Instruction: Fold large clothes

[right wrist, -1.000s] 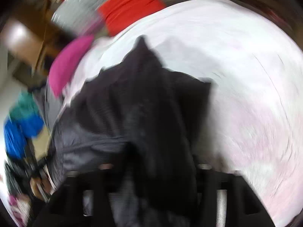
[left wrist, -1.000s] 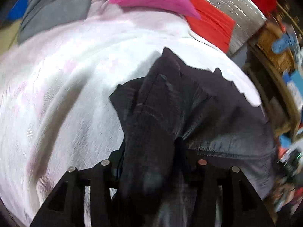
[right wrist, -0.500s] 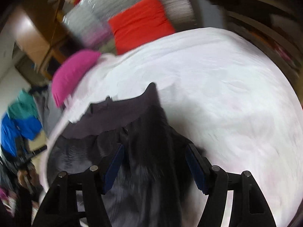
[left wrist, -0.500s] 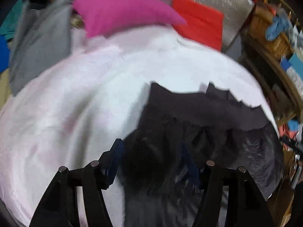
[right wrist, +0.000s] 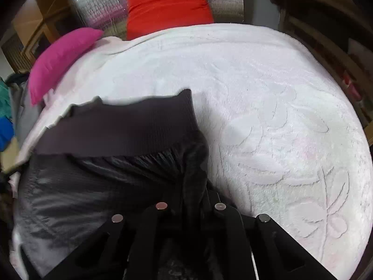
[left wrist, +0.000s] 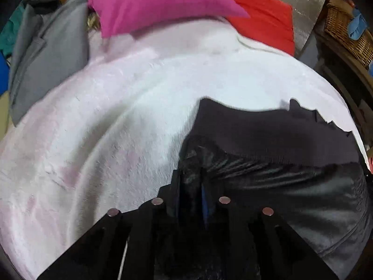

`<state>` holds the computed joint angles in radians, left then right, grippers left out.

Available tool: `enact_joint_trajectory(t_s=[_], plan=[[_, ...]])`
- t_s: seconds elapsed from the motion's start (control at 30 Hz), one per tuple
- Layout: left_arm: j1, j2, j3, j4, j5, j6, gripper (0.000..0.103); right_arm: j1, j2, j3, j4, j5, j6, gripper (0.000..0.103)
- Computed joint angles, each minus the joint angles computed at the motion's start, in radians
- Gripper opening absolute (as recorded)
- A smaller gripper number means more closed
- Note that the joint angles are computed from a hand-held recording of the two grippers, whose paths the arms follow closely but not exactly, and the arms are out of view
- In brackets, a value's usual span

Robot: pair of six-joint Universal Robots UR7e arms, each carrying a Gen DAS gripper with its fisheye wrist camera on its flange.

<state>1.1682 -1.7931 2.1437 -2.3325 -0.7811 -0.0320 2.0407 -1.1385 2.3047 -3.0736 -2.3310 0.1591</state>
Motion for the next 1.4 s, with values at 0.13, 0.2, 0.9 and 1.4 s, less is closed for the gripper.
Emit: enact_joint_trajectory(t_s=[0.13, 0.2, 0.9, 1.4], plan=[[-0.067, -0.076, 0.009, 0.109, 0.073, -0.094, 0.041, 0.045, -0.044, 0.005, 0.058, -0.055, 0.11, 0.055], [-0.13, -0.139, 0.034, 0.167, 0.136, -0.156, 0.056, 0.111, -0.059, 0.025, 0.016, -0.117, 0.113, 0.076], [-0.518, -0.446, 0.206, 0.808, 0.111, -0.712, 0.07, 0.394, 0.271, 0.008, -0.096, -0.192, 0.342, 0.089], [-0.639, -0.502, 0.171, 1.075, 0.099, -0.973, 0.079, 0.506, 0.244, 0.045, -0.074, -0.198, 0.499, 0.091]])
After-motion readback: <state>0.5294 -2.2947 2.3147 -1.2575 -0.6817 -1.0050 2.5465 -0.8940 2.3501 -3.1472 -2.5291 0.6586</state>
